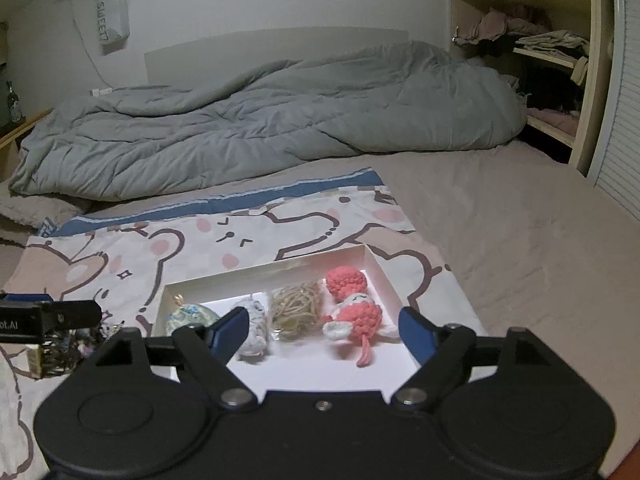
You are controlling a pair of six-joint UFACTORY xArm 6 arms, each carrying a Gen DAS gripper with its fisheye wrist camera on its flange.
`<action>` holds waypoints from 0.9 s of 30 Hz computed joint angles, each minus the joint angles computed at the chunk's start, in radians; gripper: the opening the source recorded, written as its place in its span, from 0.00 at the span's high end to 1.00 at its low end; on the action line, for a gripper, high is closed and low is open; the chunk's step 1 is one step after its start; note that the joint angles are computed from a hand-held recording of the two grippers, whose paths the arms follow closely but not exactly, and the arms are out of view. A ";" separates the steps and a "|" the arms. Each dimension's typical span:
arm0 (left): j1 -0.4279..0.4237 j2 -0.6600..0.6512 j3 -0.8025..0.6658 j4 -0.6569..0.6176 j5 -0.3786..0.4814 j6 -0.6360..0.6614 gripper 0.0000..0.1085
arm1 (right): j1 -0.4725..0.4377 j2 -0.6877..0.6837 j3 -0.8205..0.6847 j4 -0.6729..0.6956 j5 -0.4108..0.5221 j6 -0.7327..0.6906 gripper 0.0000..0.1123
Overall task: Organize objects
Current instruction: 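Open both tools to release the bag and doll, then withdraw from the box, then move both tools back toward the remaining items on the bed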
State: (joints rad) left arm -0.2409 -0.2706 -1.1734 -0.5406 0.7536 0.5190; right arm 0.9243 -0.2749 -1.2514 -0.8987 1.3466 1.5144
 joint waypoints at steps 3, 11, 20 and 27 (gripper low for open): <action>0.016 -0.029 0.021 0.000 0.005 0.024 0.05 | 0.041 0.015 -0.023 -0.024 0.043 0.026 0.17; 0.059 -0.089 0.076 -0.048 0.013 0.085 0.05 | 0.114 0.061 -0.082 -0.063 0.127 0.051 0.08; 0.126 -0.119 0.100 -0.095 0.004 0.156 0.05 | 0.125 0.130 -0.144 -0.065 0.123 0.056 0.08; 0.211 -0.127 0.097 -0.117 0.017 0.207 0.05 | 0.111 0.230 -0.240 -0.064 0.069 0.026 0.08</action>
